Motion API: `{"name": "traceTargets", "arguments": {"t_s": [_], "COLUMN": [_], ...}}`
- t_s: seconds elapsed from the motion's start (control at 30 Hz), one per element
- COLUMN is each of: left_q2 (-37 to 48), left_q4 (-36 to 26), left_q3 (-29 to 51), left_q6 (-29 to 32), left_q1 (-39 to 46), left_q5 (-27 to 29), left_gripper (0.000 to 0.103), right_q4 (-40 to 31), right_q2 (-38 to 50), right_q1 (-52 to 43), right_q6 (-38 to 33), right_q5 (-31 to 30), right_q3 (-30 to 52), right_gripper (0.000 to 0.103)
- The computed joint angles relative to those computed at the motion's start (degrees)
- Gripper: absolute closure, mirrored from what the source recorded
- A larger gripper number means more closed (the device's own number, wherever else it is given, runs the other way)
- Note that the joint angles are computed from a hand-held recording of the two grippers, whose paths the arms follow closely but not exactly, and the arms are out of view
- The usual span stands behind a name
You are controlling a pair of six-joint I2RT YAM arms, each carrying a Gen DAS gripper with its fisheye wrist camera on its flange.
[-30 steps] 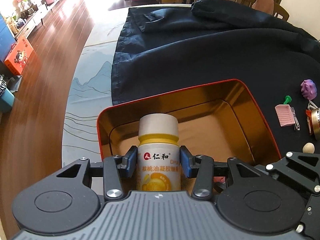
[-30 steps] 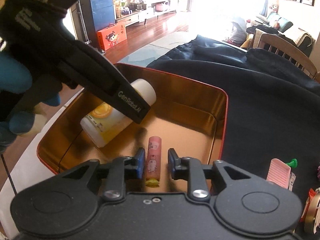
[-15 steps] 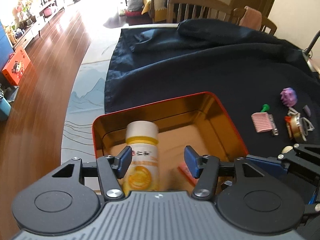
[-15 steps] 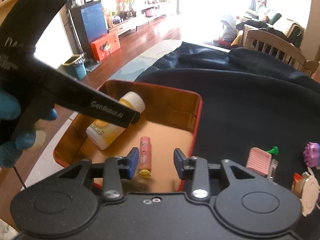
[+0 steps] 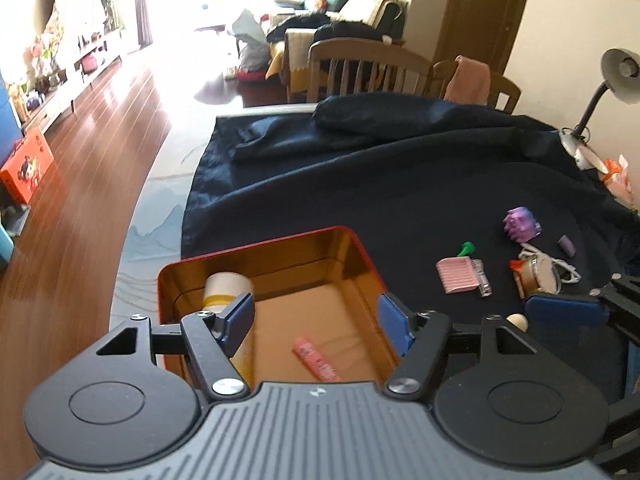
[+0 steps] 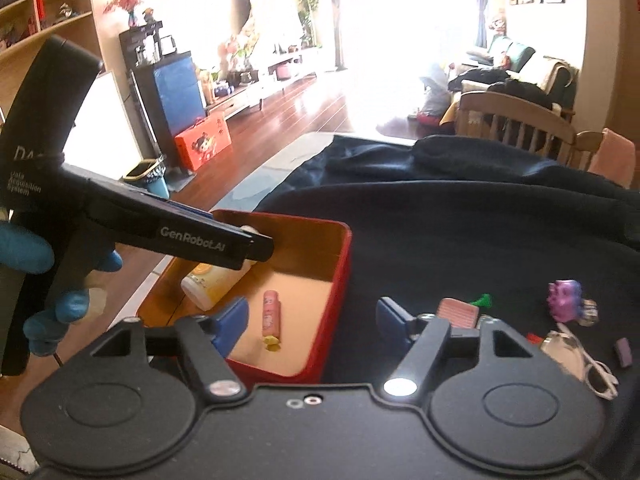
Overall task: Organize rigid objects
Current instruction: 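Open the left tool to drop the bottle in the box while the right tool releases the lip balm, then grasp the beige ball with the left tool while the right tool grasps the silver compact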
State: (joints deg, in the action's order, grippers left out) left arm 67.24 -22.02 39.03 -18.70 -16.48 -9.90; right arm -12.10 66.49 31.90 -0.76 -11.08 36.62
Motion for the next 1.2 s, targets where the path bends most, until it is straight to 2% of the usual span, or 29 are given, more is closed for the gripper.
{"name": "traceTargets", "arguments": {"t_s": [0.1, 0.23, 0.33, 0.4, 0.53, 0.8, 0.97, 1.2], "left_q2": [-0.95, -0.54, 1.03, 1.88, 4.77, 14.60, 21.23, 31.13], "left_q4": [0.02, 0.41, 1.08, 1.80, 3.33, 5.73, 8.32, 12.01], "left_q3": [0.30, 1.41, 2.62, 3.04, 4.84, 9.60, 12.04, 15.77], "left_q6": [-2.03, -4.31, -6.77, -8.07, -10.04, -14.08, -16.28, -17.47], "left_q1": [-3.84, -9.13, -13.74, -16.75, -20.45, -27.46, -30.51, -32.66], "left_q5": [-3.20, -6.91, -11.39, -15.18, -17.77, -22.09, -21.63, -19.30], "left_gripper": [0.027, 0.027, 0.027, 0.022, 0.021, 0.021, 0.021, 0.020], "right_q4": [-1.66, -2.75, -3.17, -3.05, -3.67, -3.37, -0.13, 2.69], "right_q2": [-3.45, -7.08, -8.25, -9.21, -8.52, -0.49, 8.44, 18.93], "right_q1": [-3.30, -9.84, -16.35, -21.47, -30.26, -43.65, -47.98, -48.93], "right_q6": [-0.99, -3.69, -6.33, -8.68, -13.96, -24.52, -28.13, -31.06], "right_q5": [-1.74, -5.56, -10.39, -14.64, -21.06, -28.55, -28.32, -26.89], "right_q3": [-1.16, -2.86, -3.70, -4.79, -4.95, -2.91, -0.49, 2.92], "right_gripper": [0.021, 0.014, 0.010, 0.004, 0.001, 0.001, 0.001, 0.001]}}
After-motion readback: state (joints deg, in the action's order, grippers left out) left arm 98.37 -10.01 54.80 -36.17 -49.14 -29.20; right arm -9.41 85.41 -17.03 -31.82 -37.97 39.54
